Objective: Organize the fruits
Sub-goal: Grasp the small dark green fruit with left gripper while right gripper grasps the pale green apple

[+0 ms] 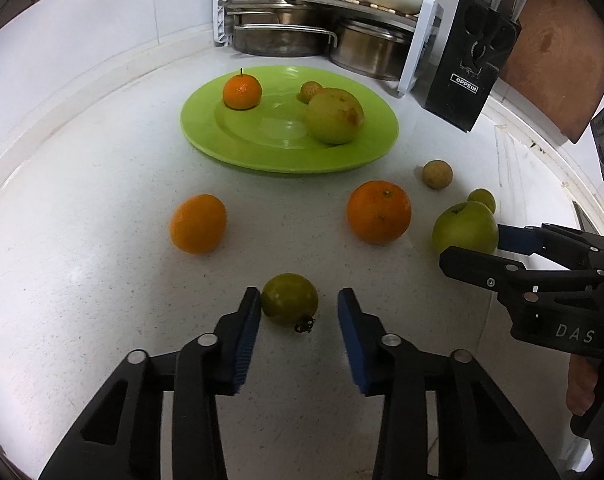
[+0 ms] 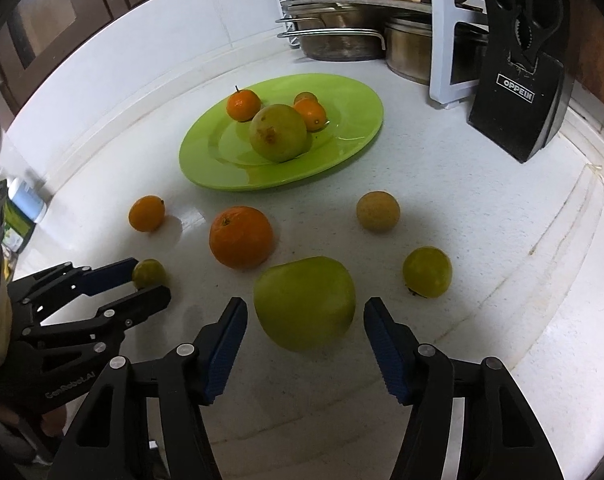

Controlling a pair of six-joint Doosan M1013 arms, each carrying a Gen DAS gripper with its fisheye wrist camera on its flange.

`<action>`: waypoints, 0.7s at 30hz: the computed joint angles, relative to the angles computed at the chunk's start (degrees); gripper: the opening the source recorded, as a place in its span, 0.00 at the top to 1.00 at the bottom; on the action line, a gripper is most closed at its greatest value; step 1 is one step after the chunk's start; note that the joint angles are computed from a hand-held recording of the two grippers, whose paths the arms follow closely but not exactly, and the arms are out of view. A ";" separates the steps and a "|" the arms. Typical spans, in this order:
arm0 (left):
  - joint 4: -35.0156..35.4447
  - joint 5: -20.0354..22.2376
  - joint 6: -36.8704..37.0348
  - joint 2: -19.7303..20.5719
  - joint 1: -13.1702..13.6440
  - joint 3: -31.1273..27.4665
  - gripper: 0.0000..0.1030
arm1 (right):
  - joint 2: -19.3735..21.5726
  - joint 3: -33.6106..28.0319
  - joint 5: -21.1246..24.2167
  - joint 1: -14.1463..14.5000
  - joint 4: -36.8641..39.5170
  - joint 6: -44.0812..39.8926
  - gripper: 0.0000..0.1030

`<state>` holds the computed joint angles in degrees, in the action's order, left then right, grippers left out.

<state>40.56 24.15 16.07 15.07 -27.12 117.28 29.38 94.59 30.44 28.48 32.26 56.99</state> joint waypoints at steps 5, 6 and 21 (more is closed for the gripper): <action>0.44 -0.70 -0.59 0.03 0.21 0.17 0.72 | 0.15 0.05 -0.36 0.11 -0.18 0.17 0.51; 0.87 -0.92 -1.07 0.03 0.24 0.27 0.72 | 0.14 0.08 -0.44 0.14 -0.18 0.22 0.51; 6.62 -2.13 -6.51 -1.65 -0.39 1.24 0.72 | -1.02 1.08 -1.29 0.00 2.49 -0.59 0.51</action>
